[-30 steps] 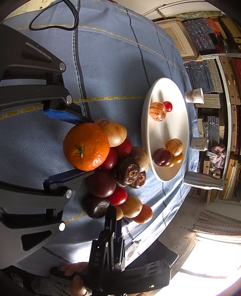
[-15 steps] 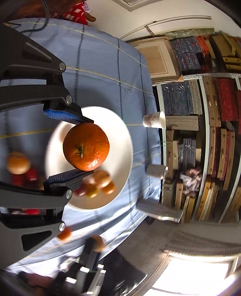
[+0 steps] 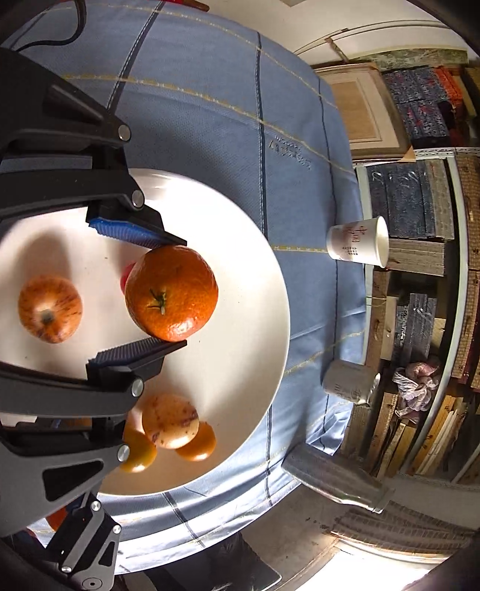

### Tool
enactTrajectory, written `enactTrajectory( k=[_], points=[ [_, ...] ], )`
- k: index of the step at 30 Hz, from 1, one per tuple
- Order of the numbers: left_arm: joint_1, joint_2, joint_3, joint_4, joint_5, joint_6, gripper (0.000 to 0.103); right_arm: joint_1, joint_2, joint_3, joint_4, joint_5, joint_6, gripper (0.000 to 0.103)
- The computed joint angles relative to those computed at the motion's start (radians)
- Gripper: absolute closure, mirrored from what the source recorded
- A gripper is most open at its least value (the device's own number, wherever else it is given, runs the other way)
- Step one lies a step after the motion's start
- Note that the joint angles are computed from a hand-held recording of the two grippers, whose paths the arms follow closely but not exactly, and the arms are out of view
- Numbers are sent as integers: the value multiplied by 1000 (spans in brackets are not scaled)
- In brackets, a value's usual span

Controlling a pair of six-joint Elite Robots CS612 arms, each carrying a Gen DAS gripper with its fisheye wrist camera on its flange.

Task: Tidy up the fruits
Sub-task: 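Lower the orange and tan fruit onto the white plate and open both grippers, then move the left gripper to the tan round fruit and grasp it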

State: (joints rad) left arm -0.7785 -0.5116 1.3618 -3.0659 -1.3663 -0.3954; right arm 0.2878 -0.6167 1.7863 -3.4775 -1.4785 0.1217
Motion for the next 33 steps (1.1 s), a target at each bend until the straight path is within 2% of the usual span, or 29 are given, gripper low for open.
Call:
enactTrajectory(
  k=[3, 4, 5, 6, 7, 12, 17, 20, 24, 27, 29, 30, 33],
  points=[
    [6, 14, -17, -2, -8, 5, 56, -1, 6, -6, -2, 2, -6, 73],
    [5, 16, -18, -10, -2, 8, 51, 0, 6, -6, -3, -1, -4, 72],
    [4, 15, -15, -16, 4, 8, 41, -2, 6, -6, -4, 4, -3, 65],
    [3, 14, -11, -32, 13, 7, 37, -2, 5, -4, -9, 8, -3, 59],
    [2, 10, -3, -44, 19, 5, 32, 0, 4, -2, -12, 0, -3, 59],
    [0, -18, 39, -96, 12, -2, 32, -2, -10, 22, -46, 6, 3, 59],
    [-18, -72, 127, -169, 49, -2, 31, -7, -50, 100, -190, 12, 17, 58],
    [-35, -105, 193, -228, 87, -3, 27, -11, -71, 155, -299, 16, 33, 50],
    [-62, -142, 301, -304, 132, -20, 27, -12, -81, 224, -434, 11, 50, 46],
    [-84, -154, 369, -340, 175, -28, 26, -15, -69, 275, -541, 6, 76, 39],
    [-97, -157, 402, -356, 202, -40, 11, -20, -53, 301, -603, -8, 94, 32],
    [-106, -157, 426, -374, 226, -48, 9, -23, -43, 308, -623, -18, 102, 28],
    [-129, -155, 470, -389, 278, -40, 8, -43, -12, 332, -660, -32, 145, 24]
  ],
)
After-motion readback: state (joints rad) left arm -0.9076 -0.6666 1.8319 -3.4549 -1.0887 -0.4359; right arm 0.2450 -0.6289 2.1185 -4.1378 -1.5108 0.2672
